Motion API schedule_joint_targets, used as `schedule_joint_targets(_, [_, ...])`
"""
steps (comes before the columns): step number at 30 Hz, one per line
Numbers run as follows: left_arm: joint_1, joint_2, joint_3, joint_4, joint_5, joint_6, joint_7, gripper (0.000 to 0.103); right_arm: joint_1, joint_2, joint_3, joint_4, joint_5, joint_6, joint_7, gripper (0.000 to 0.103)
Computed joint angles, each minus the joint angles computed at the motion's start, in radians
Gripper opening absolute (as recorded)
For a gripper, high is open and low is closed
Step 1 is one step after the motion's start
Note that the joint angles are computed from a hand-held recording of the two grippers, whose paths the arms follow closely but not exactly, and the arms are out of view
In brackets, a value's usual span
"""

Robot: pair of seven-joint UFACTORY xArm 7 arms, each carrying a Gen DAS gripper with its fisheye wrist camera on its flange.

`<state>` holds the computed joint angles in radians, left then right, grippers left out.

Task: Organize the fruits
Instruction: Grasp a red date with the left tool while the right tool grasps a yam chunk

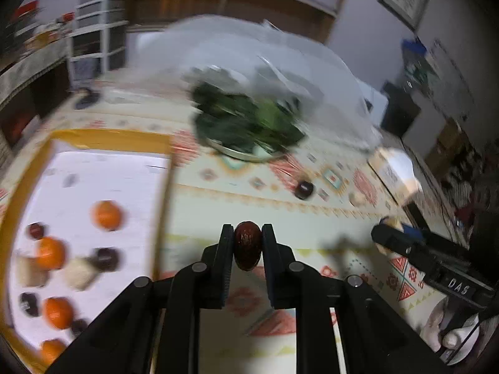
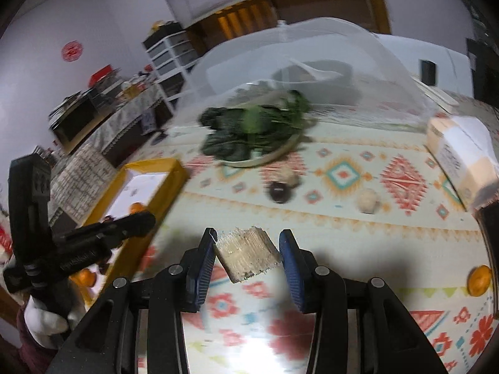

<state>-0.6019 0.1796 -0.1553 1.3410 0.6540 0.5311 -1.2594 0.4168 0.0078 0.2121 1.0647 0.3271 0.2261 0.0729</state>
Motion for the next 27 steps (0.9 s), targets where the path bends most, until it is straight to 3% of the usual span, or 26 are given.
schedule_joint_targets(5, [0.063,-0.226,-0.001,-0.231,0.093,0.008,-0.151,0.017,0.047,0.067,0.047,0.091,0.009,0.019,-0.012,0.045])
schedule_joint_targets(10, [0.157,-0.377,-0.026,-0.403,0.095,0.001,-0.221,0.017,0.112,0.191,0.087,0.238,-0.058,0.058,0.029,0.045])
schedule_joint_targets(15, [0.233,-0.486,-0.047,-0.542,0.052,-0.013,-0.232,0.017,0.191,0.314,0.093,0.378,-0.155,0.117,0.071,0.045])
schedule_joint_targets(23, [0.339,-0.554,-0.102,-0.644,-0.016,-0.076,-0.216,0.017,0.317,0.469,0.028,0.562,-0.335,0.227,0.172,0.045])
schedule_joint_targets(25, [0.363,-0.566,-0.120,-0.658,-0.033,-0.097,-0.209,0.022,0.334,0.499,0.017,0.596,-0.362,0.245,0.189,0.045])
schedule_joint_targets(27, [0.390,-0.583,-0.148,-0.666,-0.046,-0.097,-0.208,0.041,0.354,0.521,-0.002,0.616,-0.394,0.254,0.213,0.045])
